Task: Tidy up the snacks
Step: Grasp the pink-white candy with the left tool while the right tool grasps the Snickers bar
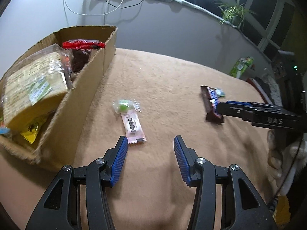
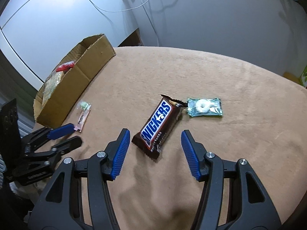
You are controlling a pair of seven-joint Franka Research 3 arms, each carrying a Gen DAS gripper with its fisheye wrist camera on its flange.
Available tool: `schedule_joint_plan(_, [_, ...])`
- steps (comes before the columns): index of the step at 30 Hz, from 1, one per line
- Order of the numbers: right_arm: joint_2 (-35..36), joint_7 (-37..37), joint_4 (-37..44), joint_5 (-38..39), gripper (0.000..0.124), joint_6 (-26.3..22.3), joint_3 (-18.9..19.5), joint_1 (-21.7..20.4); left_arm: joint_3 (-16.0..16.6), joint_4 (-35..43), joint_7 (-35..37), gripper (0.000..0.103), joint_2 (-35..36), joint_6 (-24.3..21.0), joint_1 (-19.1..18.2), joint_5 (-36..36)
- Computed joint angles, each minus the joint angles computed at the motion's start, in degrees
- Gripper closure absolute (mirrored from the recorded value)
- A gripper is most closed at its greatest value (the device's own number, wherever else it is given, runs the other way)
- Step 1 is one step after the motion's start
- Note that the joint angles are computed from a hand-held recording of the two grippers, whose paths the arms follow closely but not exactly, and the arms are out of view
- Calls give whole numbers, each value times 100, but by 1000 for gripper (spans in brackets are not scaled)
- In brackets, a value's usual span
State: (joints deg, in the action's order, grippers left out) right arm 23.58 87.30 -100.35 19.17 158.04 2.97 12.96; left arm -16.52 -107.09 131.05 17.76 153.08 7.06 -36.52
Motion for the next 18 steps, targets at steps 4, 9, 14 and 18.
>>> schedule_joint_plan(4, [171,25,215,-49,66,-117,-25,27,119,132,-512,55,193,323,-208,483])
schedule_joint_plan(9, [406,216,557,-306,66,-208,-159,140,71,206,-943,55,320,601,-237,1141])
schedule_joint_plan(14, [621,616,909,-901,66,-382,-433,411,-128,172,-1049,62,368,812,-107,1418])
schedule_joint_plan(18, [741,1006,1087,-1419,69,-489,-657,647,-275,173,-998,72,386,811,58,1374])
